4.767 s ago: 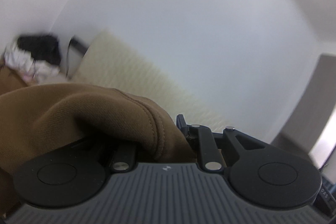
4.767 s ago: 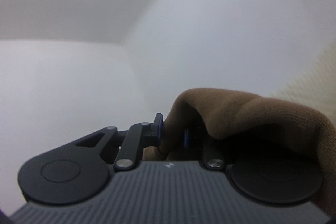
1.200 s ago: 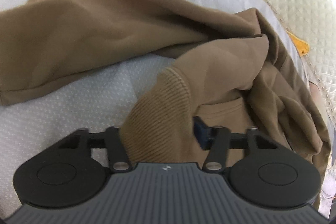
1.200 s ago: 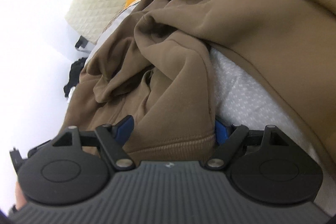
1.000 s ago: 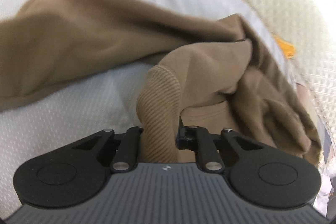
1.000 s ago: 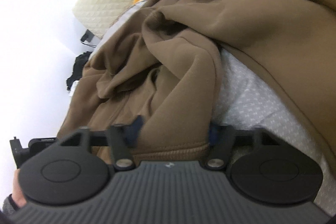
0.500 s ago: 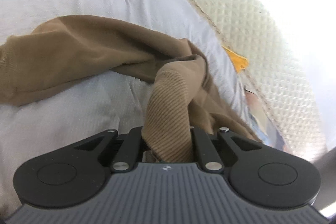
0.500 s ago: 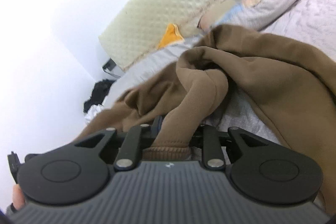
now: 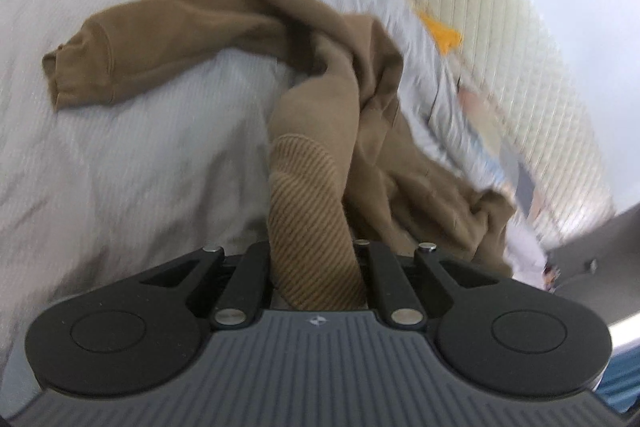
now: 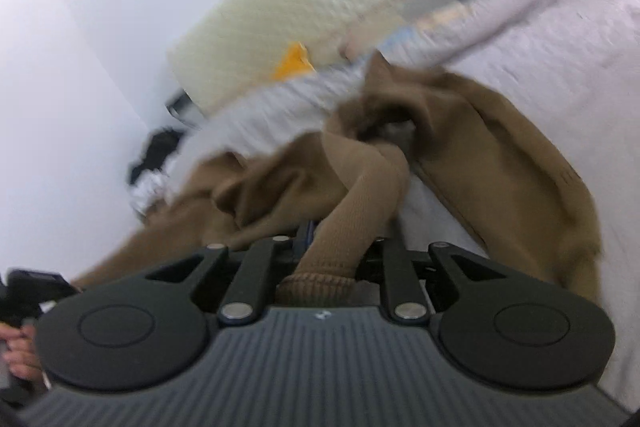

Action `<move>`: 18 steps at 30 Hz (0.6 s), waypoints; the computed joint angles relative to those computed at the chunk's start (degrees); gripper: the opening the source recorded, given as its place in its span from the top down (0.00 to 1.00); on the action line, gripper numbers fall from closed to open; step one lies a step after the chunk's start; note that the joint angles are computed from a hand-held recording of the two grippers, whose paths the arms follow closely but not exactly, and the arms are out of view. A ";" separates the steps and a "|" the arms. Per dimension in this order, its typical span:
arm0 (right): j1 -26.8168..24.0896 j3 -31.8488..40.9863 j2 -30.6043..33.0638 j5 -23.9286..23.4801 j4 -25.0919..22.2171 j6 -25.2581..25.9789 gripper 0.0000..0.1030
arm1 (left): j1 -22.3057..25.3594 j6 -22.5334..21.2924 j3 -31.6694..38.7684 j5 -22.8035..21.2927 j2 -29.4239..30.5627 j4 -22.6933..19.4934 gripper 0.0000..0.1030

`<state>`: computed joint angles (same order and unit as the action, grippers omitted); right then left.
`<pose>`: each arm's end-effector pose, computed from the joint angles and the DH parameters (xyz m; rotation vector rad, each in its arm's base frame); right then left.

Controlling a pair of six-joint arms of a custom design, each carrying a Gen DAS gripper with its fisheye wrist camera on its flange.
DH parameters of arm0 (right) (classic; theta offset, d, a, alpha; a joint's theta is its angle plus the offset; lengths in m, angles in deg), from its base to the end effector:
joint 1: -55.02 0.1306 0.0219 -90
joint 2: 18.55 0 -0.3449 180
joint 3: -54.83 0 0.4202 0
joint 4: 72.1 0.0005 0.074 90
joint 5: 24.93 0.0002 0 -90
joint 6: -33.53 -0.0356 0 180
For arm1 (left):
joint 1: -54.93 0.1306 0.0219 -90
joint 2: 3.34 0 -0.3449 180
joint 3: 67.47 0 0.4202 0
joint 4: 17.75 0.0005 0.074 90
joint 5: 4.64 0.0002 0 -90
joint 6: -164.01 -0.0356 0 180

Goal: Fold large clothes

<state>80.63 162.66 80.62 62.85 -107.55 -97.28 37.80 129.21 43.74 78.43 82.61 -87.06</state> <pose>0.5317 0.2558 0.4848 0.2560 2.1099 0.7507 0.4369 -0.1307 0.5778 -0.8352 2.2332 -0.4798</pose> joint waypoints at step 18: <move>0.10 5.22 2.20 -0.42 -15.17 -5.79 0.44 | -1.97 -11.86 5.09 1.88 -0.08 -8.63 0.48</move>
<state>80.73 167.89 82.82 62.42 -122.72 -103.07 35.83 117.36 48.83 80.30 82.52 -95.69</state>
